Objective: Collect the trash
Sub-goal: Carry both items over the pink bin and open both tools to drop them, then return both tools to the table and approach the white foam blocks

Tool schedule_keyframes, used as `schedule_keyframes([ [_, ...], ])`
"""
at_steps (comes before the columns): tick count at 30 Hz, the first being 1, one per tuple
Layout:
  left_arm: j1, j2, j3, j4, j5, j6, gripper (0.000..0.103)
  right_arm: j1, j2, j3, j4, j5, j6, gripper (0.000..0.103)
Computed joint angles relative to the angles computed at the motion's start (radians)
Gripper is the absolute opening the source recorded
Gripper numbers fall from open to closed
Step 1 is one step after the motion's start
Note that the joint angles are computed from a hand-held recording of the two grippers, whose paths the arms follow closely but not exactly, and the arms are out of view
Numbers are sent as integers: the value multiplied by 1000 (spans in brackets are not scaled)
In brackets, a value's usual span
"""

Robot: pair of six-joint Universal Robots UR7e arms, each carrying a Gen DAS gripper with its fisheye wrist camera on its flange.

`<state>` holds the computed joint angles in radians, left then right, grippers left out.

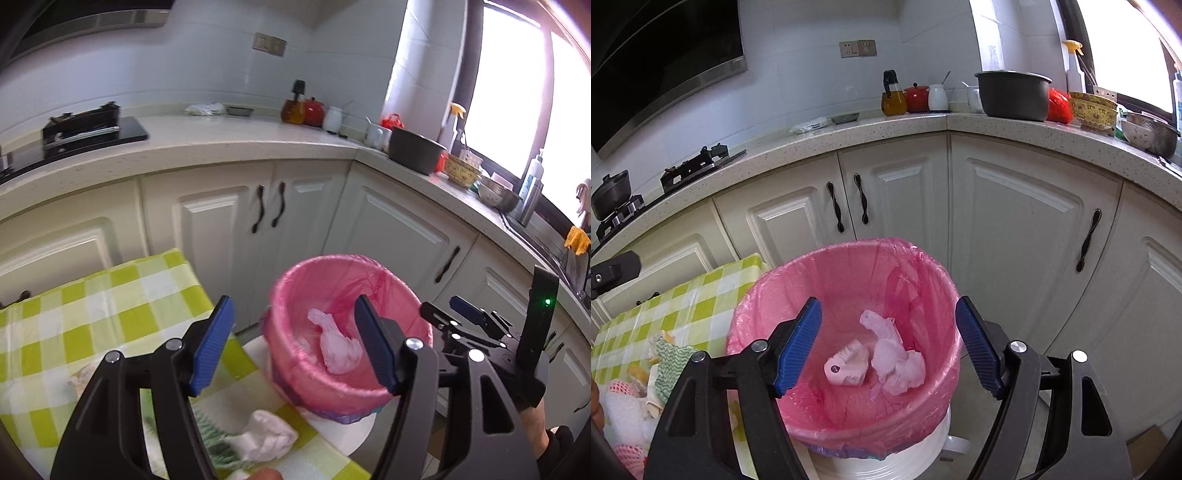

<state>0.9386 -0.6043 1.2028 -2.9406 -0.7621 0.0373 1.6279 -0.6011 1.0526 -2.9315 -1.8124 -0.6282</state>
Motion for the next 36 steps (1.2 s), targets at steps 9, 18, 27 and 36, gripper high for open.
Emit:
schedule_keyframes([
  [9,-65,-241,364,-250,204,41,81,18,-120,241,-127,42,10,82],
  [18,-127,-476,720,-306,378,-95,84,59,-210,463,-183,85,-4,85],
  [27,-138,-624,923,-183,412,-324,84,98,-212,586,-170,65,-37,85],
  [36,-98,-612,934,-208,341,-333,84,125,-150,559,-139,4,-77,85],
])
